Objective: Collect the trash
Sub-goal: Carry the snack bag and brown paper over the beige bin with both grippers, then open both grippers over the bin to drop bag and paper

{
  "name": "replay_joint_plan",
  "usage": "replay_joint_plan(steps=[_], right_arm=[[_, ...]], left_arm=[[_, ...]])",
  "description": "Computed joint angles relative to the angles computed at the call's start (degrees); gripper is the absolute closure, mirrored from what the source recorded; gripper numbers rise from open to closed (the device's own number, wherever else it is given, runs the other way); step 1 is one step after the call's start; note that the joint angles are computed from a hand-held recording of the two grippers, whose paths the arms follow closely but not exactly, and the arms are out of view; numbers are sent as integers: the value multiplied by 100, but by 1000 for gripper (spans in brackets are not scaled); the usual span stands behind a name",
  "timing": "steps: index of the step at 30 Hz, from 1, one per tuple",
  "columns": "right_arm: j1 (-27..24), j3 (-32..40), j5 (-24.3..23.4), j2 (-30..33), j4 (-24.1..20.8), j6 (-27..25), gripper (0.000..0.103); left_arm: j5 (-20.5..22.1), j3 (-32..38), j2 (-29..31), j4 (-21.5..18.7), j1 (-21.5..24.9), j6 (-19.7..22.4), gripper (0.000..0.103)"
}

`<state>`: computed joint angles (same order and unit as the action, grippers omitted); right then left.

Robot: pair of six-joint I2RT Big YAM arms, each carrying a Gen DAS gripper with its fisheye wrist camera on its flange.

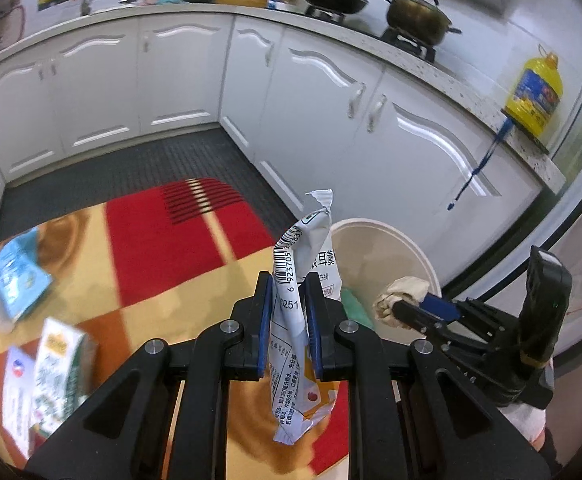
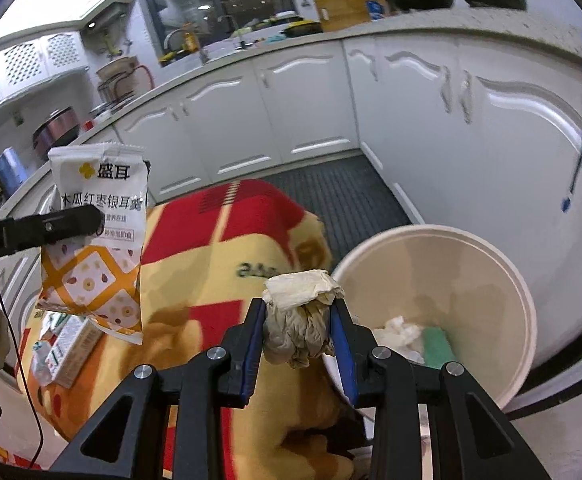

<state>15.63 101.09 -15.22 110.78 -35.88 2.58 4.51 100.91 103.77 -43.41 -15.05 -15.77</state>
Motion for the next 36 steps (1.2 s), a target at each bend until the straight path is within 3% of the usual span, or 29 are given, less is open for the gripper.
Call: replay_joint_plan(steps=[13,18,21,22,23,25,36], right_arm=[[-436,-147,69,177,-39,288,72],[-532,-201,120,218,-65,349,72],[-575,-211,168,246,-95,406,63],[-579,-223,186,245,-106,417,61],[-592,-243,193,238,-113,422,59],[-602,-282,190,223,-109,412,59],[-561,-205,75,285,-168,430,58]], left_arm=[[78,1886,1491,-575,-404,-242,89],[136,2207,1814,-523,-472,-400,88],[95,2456,2037,-630,-537,-381,81],[105,2510,2088,-653,-547,-374,71],[125,2533,2118,-669,-552,-388,60],[179,2504,2130,-651,-554,-448,54],[214,1932,1626,-579,-518,-318,54]])
